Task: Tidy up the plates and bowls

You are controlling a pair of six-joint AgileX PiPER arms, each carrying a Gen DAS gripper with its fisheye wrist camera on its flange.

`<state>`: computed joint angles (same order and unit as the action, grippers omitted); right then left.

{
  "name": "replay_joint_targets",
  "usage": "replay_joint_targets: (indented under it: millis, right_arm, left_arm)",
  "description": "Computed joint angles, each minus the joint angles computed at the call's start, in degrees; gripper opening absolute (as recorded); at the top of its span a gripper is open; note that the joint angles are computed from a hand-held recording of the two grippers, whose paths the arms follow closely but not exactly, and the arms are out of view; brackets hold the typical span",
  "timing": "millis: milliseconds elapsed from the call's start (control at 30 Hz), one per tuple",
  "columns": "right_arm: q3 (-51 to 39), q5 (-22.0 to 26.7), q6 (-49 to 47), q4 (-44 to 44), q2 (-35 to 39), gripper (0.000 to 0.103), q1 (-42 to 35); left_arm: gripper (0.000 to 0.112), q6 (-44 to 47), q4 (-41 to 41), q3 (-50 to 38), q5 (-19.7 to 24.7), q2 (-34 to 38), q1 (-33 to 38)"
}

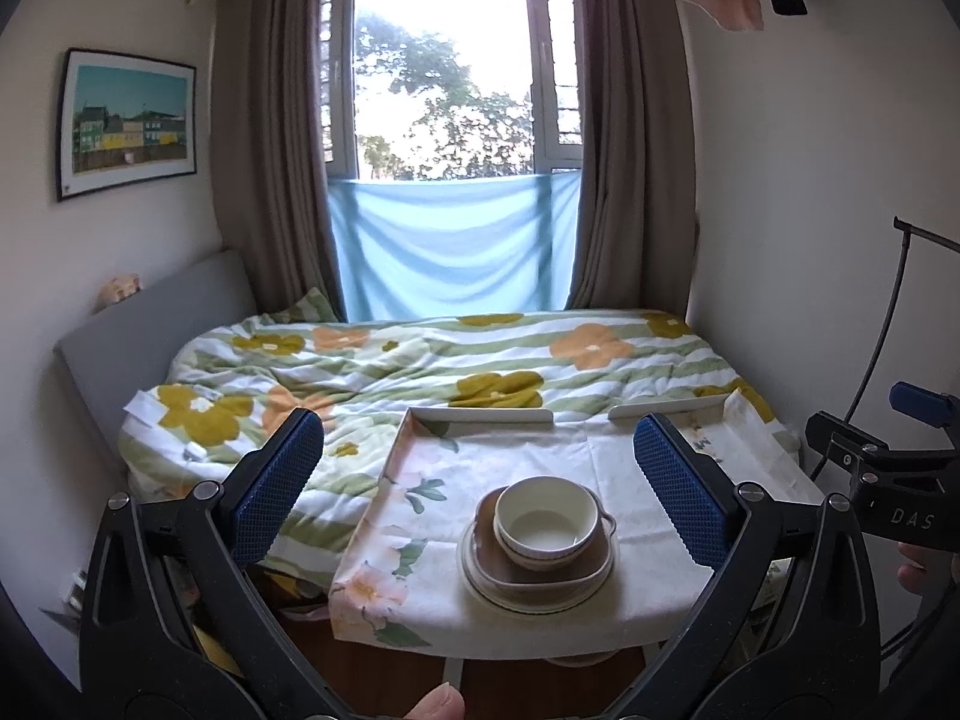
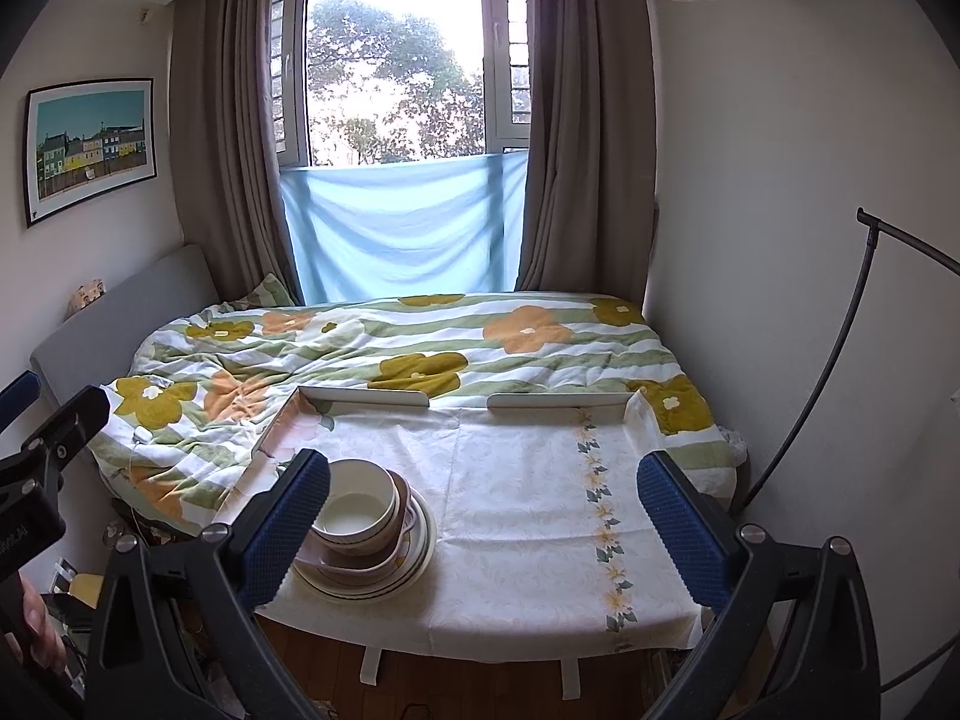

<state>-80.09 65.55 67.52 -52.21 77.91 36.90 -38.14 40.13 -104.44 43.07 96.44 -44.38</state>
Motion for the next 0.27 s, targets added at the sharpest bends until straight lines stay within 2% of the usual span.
replay_joint_targets:
  millis: [267]
  right_arm:
    - [-0.92, -0.05, -0.55, 0.28, 0.58, 0.102, -0.14]
  left_arm:
    - [0.103, -1.91, 3.31, 0.56, -1.71, 0.48, 0.63]
